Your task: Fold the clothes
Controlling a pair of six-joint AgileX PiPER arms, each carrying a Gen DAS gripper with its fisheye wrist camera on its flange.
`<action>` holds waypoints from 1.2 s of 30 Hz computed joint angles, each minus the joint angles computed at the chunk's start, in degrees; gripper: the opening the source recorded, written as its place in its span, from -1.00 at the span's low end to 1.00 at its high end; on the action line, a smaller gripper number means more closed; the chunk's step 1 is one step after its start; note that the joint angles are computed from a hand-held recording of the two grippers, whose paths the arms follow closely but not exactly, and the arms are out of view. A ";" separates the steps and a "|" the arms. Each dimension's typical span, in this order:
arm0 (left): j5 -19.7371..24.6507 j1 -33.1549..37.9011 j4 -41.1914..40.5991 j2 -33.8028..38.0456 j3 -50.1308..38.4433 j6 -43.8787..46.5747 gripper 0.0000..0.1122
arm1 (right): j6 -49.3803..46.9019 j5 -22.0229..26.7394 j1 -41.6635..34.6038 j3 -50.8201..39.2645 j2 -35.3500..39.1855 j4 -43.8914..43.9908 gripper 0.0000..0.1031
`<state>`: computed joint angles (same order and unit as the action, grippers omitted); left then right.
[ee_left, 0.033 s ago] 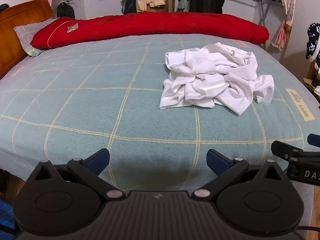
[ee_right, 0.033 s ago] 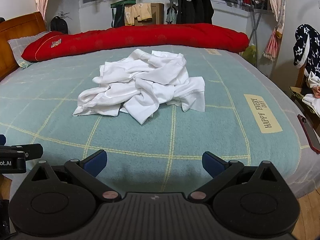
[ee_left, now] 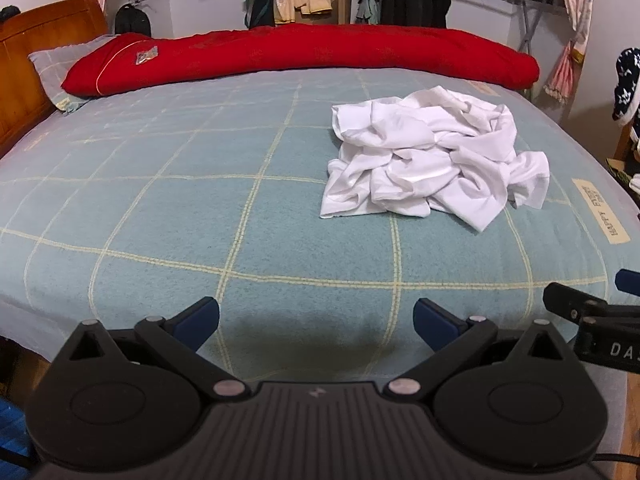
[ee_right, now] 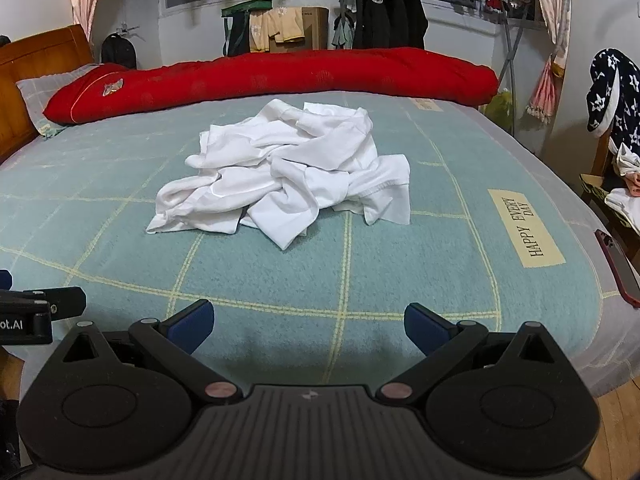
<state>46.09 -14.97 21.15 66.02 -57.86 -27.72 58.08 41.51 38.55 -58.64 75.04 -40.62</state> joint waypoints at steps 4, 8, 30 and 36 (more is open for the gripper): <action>0.00 -0.98 0.53 0.64 0.49 -0.75 0.82 | 0.96 -0.91 -0.18 0.60 0.17 -0.37 1.00; -0.72 2.86 -4.60 0.46 0.02 3.46 0.82 | 0.15 -0.12 -0.27 -0.18 -0.13 0.45 1.00; -1.90 2.17 -3.83 1.42 0.80 2.52 0.82 | 0.08 -1.73 -0.33 0.15 -0.23 -0.16 1.00; -1.86 2.08 -3.35 1.34 0.91 1.79 0.82 | 0.22 -1.57 -0.38 0.24 -0.18 0.05 1.00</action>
